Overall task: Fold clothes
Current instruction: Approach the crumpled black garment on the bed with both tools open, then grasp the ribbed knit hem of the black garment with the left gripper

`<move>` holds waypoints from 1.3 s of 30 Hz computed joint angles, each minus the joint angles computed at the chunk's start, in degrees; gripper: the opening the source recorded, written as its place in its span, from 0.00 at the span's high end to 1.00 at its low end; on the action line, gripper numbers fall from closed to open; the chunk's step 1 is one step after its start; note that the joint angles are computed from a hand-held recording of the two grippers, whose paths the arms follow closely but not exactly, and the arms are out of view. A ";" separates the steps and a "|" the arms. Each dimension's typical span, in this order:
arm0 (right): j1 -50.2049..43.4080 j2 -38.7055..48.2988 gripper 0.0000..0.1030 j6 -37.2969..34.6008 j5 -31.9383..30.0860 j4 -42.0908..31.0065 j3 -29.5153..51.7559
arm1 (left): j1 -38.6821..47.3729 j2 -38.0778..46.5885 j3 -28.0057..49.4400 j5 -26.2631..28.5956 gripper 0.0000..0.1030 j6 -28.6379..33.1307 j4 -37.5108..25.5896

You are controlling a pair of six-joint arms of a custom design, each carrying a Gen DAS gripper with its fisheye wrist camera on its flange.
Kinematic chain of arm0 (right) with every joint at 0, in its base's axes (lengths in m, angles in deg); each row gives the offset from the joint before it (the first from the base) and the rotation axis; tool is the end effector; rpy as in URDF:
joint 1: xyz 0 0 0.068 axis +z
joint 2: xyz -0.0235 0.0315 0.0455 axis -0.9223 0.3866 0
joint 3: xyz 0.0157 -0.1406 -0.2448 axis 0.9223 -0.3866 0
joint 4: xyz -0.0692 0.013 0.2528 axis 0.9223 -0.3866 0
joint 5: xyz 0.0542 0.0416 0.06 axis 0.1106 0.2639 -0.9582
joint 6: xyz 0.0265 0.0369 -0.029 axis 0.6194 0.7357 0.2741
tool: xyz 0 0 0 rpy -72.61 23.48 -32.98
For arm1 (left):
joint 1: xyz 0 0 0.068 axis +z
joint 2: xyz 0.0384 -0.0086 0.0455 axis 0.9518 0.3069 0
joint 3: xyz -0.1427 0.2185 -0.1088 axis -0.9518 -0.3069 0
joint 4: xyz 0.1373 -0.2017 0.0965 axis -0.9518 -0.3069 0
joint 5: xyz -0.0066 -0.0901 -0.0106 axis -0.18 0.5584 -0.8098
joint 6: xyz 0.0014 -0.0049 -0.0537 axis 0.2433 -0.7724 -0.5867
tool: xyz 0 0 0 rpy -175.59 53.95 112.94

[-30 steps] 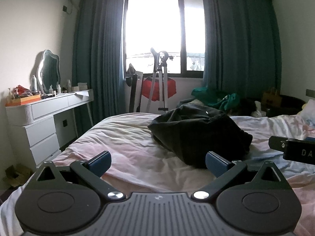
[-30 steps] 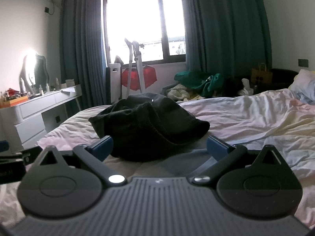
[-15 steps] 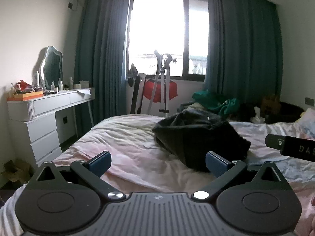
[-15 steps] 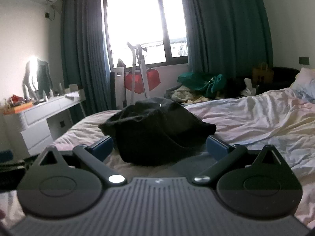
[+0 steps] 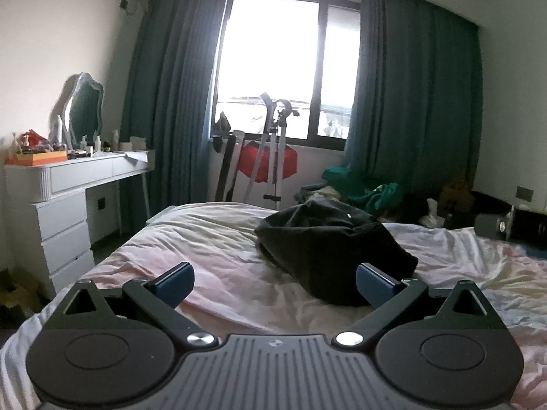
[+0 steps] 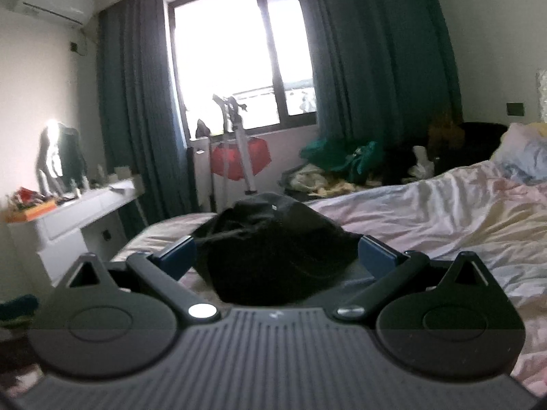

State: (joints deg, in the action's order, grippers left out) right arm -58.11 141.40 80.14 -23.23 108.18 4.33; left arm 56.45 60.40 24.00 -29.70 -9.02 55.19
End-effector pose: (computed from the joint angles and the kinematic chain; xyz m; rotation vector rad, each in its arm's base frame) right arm 0.2499 0.0444 0.1837 -0.0739 1.7945 0.3385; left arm 0.1464 -0.0229 0.1865 -0.2904 1.8096 0.1405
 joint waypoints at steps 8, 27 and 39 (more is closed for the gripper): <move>-3.90 7.89 0.00 0.98 -3.50 3.61 1.64 | 1.24 5.27 -0.64 -2.03 0.04 -0.07 4.08; -8.95 10.05 0.00 -5.56 -6.21 3.35 3.86 | -2.28 32.41 1.79 -3.54 0.04 2.77 25.46; -13.90 21.45 0.00 -1.68 -4.39 -3.24 12.46 | -3.88 64.29 23.04 -1.68 0.06 9.62 29.28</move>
